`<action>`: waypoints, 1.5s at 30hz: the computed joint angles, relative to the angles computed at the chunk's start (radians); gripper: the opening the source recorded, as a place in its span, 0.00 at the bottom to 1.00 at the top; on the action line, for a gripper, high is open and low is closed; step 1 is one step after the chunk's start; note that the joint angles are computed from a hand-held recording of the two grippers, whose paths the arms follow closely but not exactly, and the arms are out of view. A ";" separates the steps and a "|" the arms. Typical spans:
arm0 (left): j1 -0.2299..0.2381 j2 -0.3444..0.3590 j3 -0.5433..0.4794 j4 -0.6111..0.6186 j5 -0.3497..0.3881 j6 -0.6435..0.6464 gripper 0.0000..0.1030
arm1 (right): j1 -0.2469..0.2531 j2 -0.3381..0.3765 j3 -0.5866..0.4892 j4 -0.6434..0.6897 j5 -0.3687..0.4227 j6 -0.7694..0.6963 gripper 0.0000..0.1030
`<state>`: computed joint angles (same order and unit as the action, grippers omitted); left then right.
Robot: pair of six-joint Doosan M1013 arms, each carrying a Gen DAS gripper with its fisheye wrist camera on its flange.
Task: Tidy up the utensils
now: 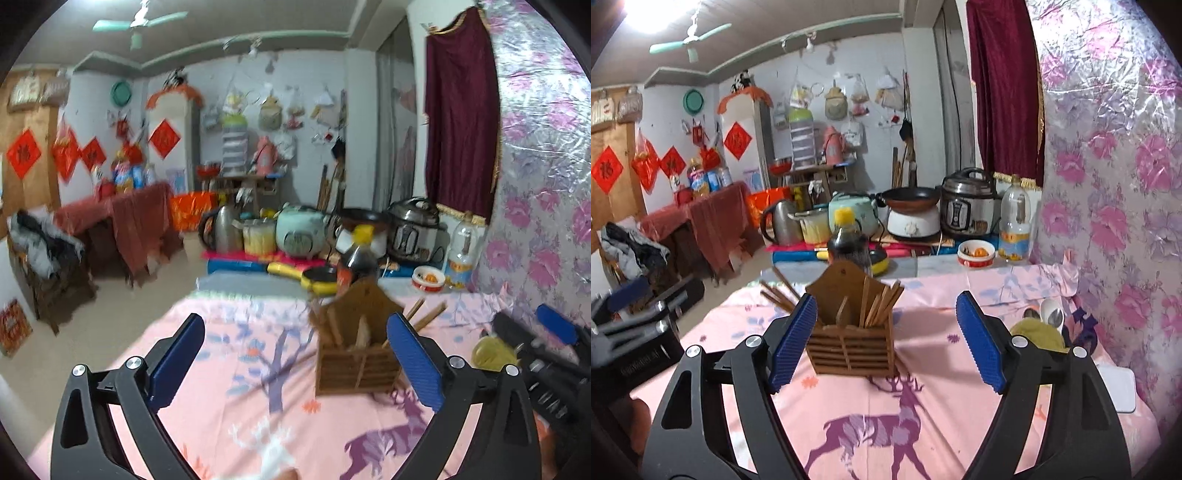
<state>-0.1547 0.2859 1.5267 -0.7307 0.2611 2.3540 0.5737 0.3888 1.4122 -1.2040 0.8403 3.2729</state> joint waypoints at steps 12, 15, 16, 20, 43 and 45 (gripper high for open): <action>0.003 -0.024 0.099 -0.229 -0.152 0.275 0.94 | 0.044 -0.002 0.051 -0.099 0.048 0.090 0.78; -0.002 -0.026 0.106 -0.278 -0.148 0.346 0.94 | 0.046 -0.001 0.057 -0.091 0.036 0.086 0.78; -0.002 -0.027 0.108 -0.307 -0.144 0.378 0.94 | 0.048 -0.001 0.060 -0.092 0.035 0.089 0.78; -0.008 -0.032 0.120 -0.442 -0.144 0.525 0.94 | 0.046 -0.001 0.071 -0.081 0.027 0.093 0.79; -0.008 -0.029 0.121 -0.431 -0.136 0.515 0.94 | 0.046 0.000 0.068 -0.070 0.023 0.087 0.79; -0.008 -0.030 0.121 -0.435 -0.137 0.519 0.94 | 0.047 0.000 0.068 -0.070 0.023 0.090 0.79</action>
